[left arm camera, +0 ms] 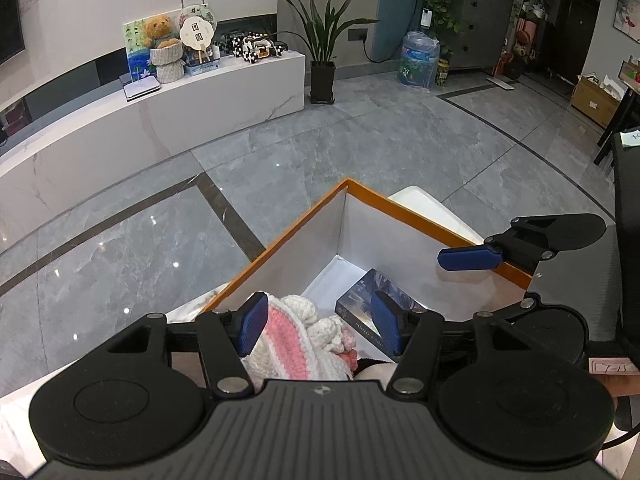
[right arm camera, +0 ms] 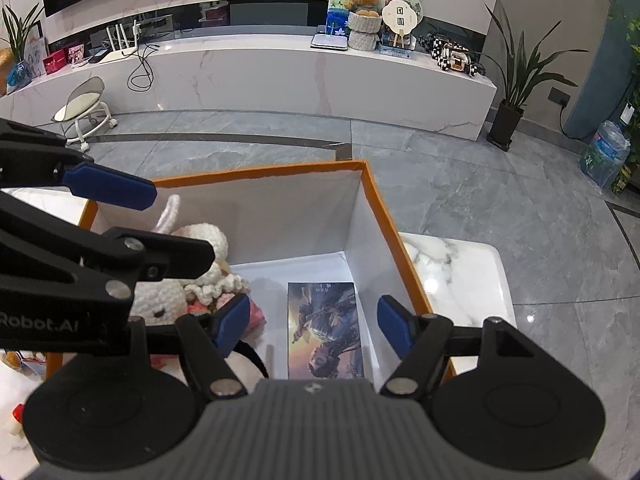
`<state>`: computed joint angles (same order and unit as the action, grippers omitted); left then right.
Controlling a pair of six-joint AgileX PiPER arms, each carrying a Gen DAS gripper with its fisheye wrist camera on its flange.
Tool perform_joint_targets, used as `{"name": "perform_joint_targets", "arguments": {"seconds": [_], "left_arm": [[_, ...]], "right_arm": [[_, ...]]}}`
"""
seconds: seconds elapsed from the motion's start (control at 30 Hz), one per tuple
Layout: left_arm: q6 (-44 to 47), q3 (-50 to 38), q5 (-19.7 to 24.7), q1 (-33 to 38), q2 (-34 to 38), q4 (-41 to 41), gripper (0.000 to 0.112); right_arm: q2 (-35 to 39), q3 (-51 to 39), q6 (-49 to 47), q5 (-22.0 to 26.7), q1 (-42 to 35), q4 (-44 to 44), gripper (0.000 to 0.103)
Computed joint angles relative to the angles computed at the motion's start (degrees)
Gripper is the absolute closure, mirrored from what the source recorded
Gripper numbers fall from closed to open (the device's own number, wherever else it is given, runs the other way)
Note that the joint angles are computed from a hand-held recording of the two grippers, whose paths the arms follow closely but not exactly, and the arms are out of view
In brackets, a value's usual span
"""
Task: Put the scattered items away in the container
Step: 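Lower card box and bunny plush into the orange box and open both tools, then raise both open tools out of the orange box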
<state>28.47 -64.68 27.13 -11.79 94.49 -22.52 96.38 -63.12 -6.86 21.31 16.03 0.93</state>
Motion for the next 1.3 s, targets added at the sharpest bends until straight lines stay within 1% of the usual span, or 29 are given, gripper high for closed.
{"name": "perform_joint_targets", "arguments": {"seconds": [0.3,0.53,0.67,0.8,0.97,1.1,1.23,1.3], "left_arm": [[-0.4,-0.3,1.7,-0.1,-2.5,0.4,0.045],[-0.9,0.3,3.9,0.2,-7.0,0.9,0.045],[-1.6,0.1,5.8,0.6,-10.2,1.6,0.045],[-2.0,-0.3,7.9,1.1,-14.0,1.7,0.045],[-1.6,-0.6,11.4,2.3,-20.1,1.5,0.045],[-0.5,-0.8,15.0,4.3,-25.7,0.4,0.045],[2.7,-0.7,19.1,7.9,-31.8,-2.7,0.045],[6.2,-0.4,21.7,11.3,-35.3,-6.8,0.045]], "right_arm": [[-2.8,-0.2,1.7,2.3,0.3,-2.1,0.030],[-7.0,0.5,3.4,4.7,0.9,-4.0,0.030],[-9.8,0.7,5.7,7.0,1.8,-6.4,0.030],[-13.4,0.0,8.0,10.3,3.5,-9.3,0.030],[-18.7,-2.4,12.8,15.4,7.3,-13.8,0.030],[-22.9,-4.3,15.9,18.9,11.4,-16.3,0.030],[-26.4,-6.0,21.3,22.2,17.4,-20.3,0.030],[-28.3,-6.3,25.1,24.0,21.6,-23.1,0.030]]}}
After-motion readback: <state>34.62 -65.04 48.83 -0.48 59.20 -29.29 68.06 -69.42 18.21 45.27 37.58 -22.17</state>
